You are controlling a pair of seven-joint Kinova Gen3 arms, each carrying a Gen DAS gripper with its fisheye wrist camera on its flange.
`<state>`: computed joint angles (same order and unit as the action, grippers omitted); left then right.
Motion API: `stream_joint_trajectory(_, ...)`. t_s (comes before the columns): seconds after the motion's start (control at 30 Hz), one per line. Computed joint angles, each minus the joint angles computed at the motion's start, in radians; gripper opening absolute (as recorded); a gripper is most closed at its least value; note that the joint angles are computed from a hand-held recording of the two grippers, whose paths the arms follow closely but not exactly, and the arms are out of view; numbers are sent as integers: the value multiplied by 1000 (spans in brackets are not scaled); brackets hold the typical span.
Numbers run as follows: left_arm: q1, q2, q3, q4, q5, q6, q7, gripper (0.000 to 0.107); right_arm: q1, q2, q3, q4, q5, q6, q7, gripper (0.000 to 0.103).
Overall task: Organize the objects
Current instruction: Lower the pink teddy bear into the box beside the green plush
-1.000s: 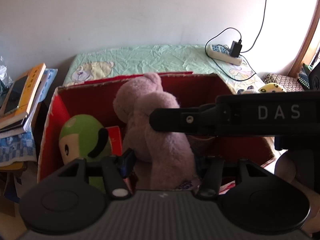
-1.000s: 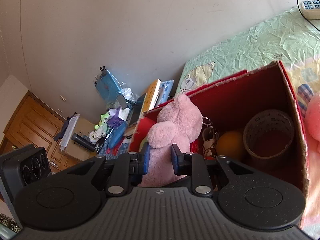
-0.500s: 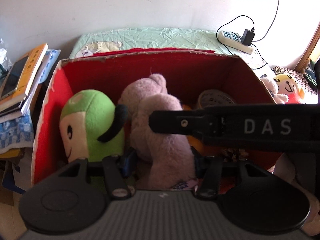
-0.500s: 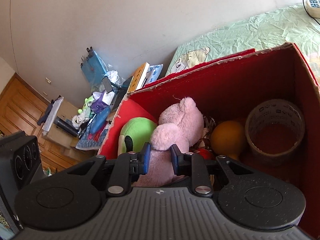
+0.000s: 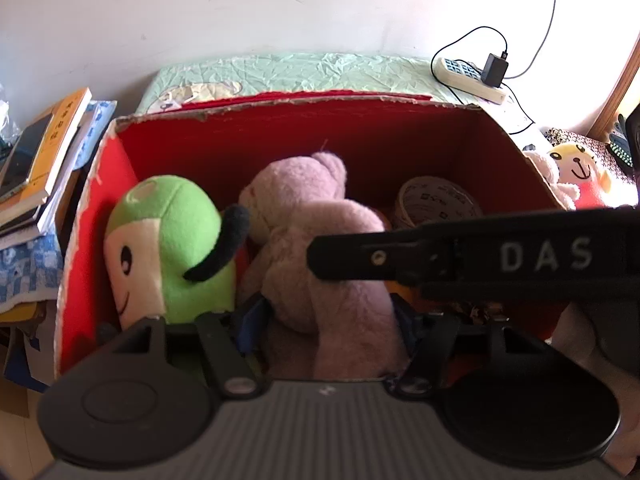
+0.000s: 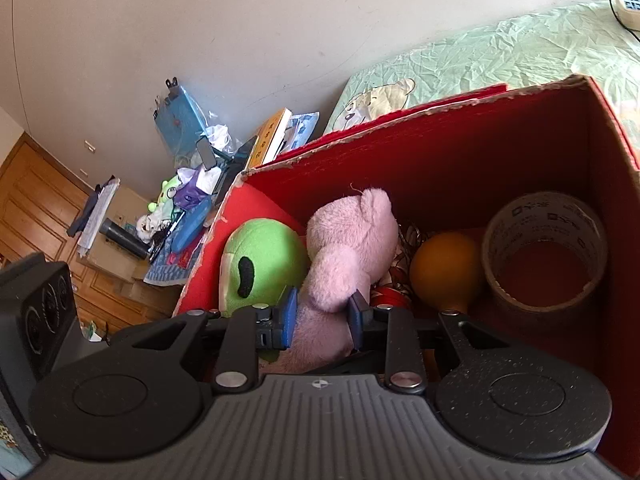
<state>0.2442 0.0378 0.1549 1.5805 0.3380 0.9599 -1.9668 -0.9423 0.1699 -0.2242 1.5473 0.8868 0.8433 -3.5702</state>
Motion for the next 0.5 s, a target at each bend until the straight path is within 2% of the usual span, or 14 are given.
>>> stream_joint_trajectory(0.33,-21,-18,-13,-2,46,26,-25,68,-2,-2,-7,3,-4,39,-63,29)
stream_joint_trajectory(0.4,-18,-22,-12,1,39,21,-23,68,13,6,-4,-2,-36,24,-43,24)
stream_joint_trajectory(0.5,-12,-19,-9,-3,14,19,-3,68,22,17,7,-5,-56,-9,-30,23)
